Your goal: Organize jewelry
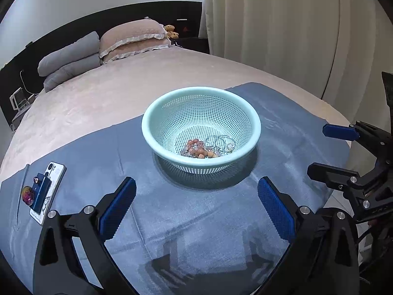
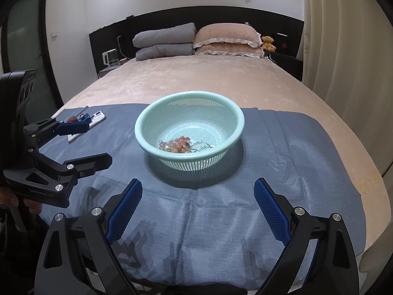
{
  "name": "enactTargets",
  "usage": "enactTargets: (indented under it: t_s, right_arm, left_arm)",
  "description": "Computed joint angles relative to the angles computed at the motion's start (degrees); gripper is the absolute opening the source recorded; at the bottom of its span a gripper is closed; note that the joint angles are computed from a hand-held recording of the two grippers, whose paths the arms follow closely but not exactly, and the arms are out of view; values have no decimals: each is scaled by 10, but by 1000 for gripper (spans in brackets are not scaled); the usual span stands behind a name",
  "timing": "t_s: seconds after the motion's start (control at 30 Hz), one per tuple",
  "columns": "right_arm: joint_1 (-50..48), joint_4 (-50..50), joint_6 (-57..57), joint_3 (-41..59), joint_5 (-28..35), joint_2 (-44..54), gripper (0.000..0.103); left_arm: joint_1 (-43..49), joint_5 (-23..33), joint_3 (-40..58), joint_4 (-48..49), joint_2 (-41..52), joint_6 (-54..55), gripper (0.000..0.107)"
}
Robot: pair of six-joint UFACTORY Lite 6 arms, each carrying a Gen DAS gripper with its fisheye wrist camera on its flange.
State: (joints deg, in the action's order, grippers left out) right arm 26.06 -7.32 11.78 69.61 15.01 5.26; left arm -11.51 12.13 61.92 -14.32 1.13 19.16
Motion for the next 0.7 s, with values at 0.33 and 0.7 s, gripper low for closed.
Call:
enactTargets:
  t_s: [0.33,0.7]
  right_arm:
    - [-2,-17,21,8,12,8,88]
    - [-10,7,-1,-5,4,-1,88]
  left_arm:
    - [-4,1,4,32,3,-35,97]
    - [7,1,0,-53,-7,38,97]
